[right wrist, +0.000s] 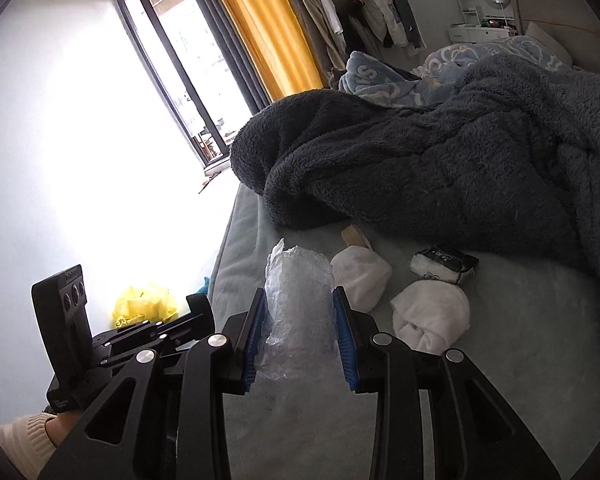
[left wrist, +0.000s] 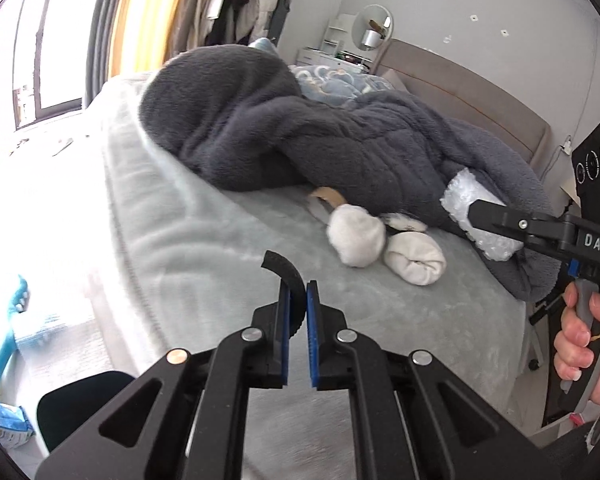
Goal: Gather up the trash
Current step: 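Carry the hair clip and plastic bag in both tools over the black bin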
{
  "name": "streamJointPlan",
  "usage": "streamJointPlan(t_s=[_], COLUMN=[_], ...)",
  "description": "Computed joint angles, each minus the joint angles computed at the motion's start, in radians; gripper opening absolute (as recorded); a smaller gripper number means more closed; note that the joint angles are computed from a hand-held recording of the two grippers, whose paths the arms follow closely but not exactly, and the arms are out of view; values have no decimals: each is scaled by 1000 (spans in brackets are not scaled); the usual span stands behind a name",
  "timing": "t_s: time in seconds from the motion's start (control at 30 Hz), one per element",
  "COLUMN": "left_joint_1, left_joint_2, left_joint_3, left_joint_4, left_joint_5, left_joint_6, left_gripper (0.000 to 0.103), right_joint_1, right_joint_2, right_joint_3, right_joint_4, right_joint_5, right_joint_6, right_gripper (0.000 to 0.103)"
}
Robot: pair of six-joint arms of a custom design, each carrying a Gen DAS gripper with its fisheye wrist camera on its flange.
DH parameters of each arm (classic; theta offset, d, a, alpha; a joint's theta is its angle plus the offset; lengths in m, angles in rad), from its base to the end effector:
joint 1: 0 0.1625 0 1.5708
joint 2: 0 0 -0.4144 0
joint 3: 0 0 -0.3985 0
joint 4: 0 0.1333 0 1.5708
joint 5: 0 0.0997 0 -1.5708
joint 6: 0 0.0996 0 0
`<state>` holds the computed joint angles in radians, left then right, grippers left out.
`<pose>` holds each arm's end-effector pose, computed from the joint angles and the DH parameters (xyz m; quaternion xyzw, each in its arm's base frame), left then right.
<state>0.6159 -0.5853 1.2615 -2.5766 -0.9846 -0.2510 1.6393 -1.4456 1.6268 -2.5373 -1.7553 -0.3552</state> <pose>-0.5257 -0.6029 0.0958 0.2811 0.9028 -0.2910 0.1457 0.1547 -0.5742 0.5031 0.1590 -0.9068 0.3649 0.1387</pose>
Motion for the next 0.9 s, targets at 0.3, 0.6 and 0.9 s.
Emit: streamJointPlan(t_s=[0.3, 0.6, 0.9], left_joint_1=[21, 74, 153], left_joint_2=[-134, -260, -321], left_joint_3=[167, 306, 375], left_joint_4=[84, 242, 421], left_joint_5=[95, 166, 134], left_joint_6=[-149, -318, -454], left_gripper=[8, 8, 8], right_joint_1=[86, 151, 193], right_joint_2=[63, 141, 261], right_joint_3=[-26, -11, -51], right_joint_4=[1, 7, 31], right_joint_5=[-14, -24, -46], right_joint_6=[15, 29, 16], right_gripper=[34, 34, 34])
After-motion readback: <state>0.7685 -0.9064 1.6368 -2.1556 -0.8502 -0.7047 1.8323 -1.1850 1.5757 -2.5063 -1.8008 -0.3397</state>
